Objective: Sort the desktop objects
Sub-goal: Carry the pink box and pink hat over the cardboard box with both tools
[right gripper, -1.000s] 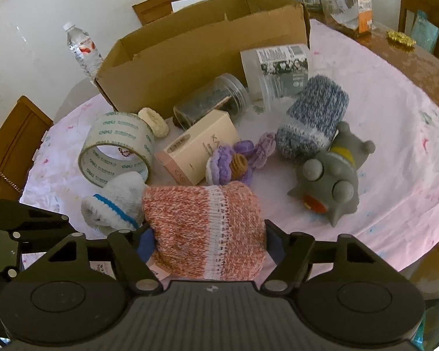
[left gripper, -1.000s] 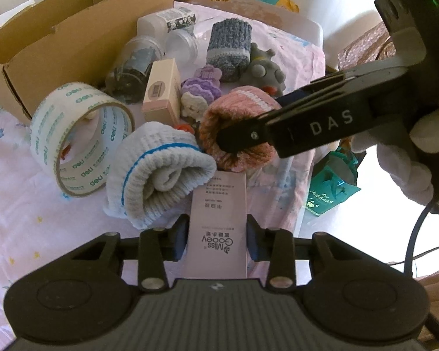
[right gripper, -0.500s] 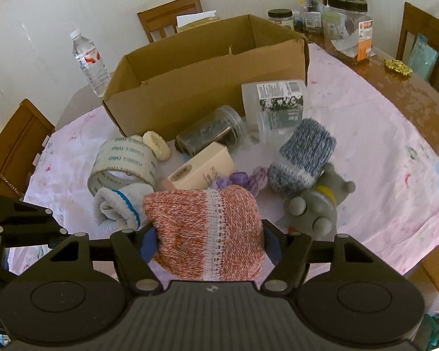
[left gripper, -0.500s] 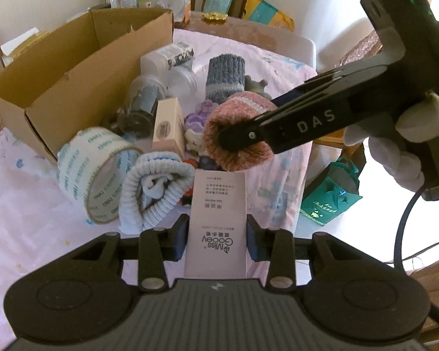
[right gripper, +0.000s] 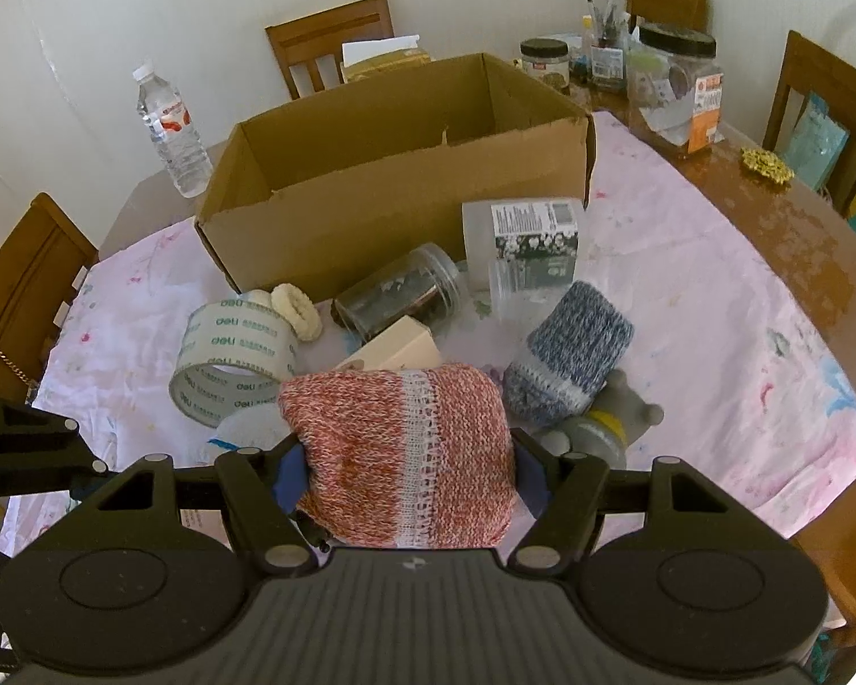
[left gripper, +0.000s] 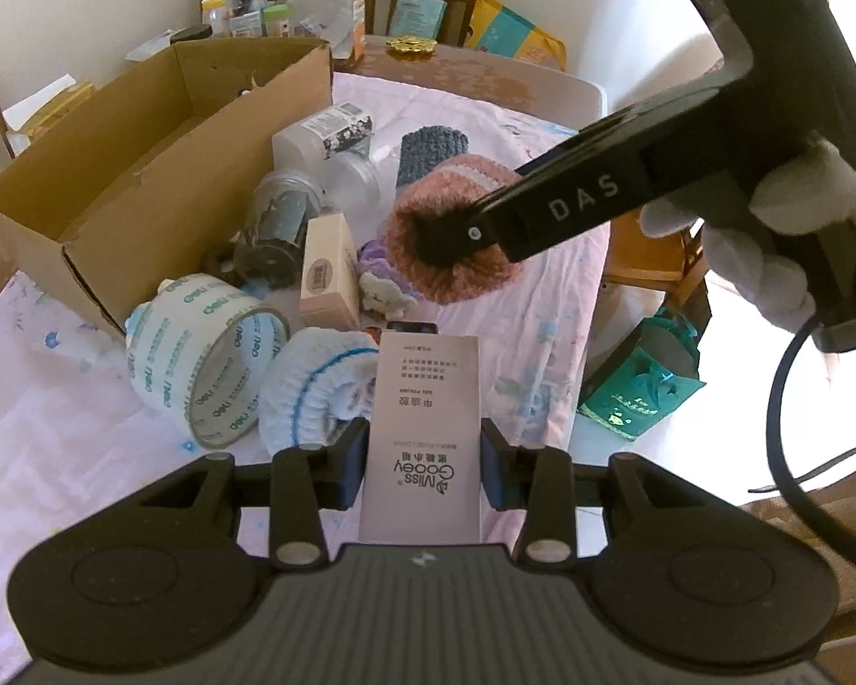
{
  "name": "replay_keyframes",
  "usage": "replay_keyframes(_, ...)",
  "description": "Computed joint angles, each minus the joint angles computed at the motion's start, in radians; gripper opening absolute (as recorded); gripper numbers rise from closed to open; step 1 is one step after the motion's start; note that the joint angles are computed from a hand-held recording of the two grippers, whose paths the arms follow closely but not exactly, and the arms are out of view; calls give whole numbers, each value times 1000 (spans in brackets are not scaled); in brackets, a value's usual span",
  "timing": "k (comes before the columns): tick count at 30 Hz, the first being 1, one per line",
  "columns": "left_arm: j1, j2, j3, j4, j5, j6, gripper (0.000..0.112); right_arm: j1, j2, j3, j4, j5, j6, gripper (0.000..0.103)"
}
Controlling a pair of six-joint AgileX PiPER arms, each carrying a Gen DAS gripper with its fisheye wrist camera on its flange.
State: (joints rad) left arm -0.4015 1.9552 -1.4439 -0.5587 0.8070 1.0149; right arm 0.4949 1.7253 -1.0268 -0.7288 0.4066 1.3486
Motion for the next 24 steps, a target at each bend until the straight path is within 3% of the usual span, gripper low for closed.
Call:
replay_keyframes(11,25,-9,-54,-7,37,-5,39,-22,27,-105,102,50,-159,74)
replay_keyframes(24,108,119,-322,-23,148,23,39,-32,125,-327,101,200,-205,74)
